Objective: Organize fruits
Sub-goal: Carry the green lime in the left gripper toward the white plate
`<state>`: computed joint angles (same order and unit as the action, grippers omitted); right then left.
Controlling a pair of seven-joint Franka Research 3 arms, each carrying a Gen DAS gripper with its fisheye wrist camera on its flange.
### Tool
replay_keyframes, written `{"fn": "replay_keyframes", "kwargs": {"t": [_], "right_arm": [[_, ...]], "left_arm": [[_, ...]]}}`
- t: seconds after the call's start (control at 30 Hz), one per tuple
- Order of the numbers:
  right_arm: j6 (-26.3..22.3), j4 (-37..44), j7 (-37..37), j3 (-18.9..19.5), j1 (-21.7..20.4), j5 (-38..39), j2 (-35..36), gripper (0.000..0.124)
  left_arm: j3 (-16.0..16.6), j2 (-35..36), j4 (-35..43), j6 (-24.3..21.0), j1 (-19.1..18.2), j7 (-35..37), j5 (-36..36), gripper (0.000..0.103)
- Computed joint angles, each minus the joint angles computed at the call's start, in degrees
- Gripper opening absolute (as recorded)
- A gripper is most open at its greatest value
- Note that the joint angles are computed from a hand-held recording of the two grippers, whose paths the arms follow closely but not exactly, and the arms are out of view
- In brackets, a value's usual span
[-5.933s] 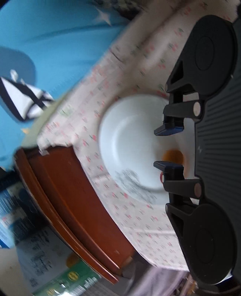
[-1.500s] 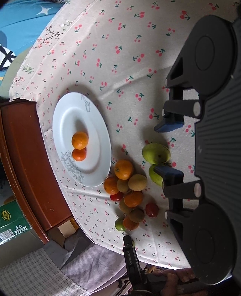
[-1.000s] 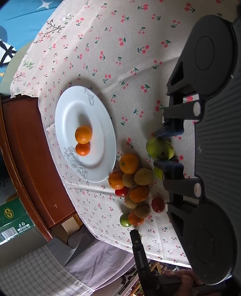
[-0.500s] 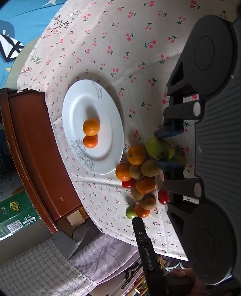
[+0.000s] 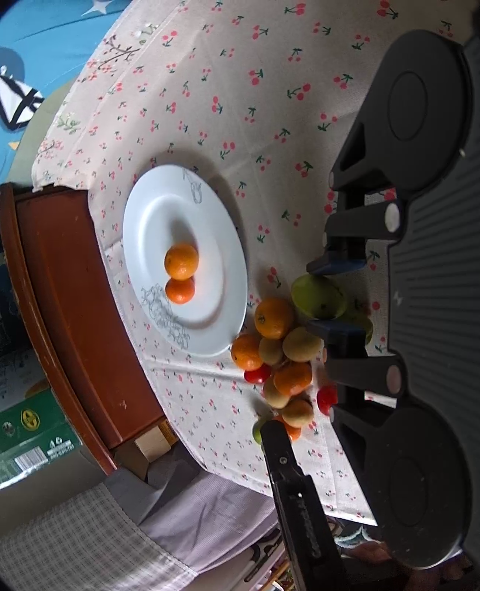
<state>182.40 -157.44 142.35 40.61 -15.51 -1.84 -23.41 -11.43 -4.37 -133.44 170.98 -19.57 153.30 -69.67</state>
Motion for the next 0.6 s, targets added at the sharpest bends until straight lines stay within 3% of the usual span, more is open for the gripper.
{"fn": "replay_keyframes", "kwargs": {"t": [0.07,0.23,0.37,0.53,0.6], "right_arm": [[-0.29,0.26,-0.4,-2.37,2.06,0.68,1.44,0.029],[0.64,0.55,0.71,-0.68,0.15,1.09,2.13,0.029],[0.24,0.6,0.25,-3.26,2.62,1.67,2.72,0.026],[-0.1,0.87,1.9,0.23,-0.96,-0.25,0.18,0.026],[1.6,0.61,1.49,-0.75,-0.21,0.04,-0.55,0.026]], "left_arm": [[-0.15,0.05,0.03,-0.14,-0.07,-0.37,0.44,0.027],[-0.37,-0.2,0.0,-0.27,-0.54,-0.31,0.31,0.027],[-0.44,-0.27,0.32,-0.29,-0.96,0.4,-0.51,0.027],[-0.23,-0.76,1.17,-0.97,-1.07,1.23,-2.11,0.027],[-0.24,-0.93,1.65,-0.84,-1.15,1.52,-2.53,0.027]]}}
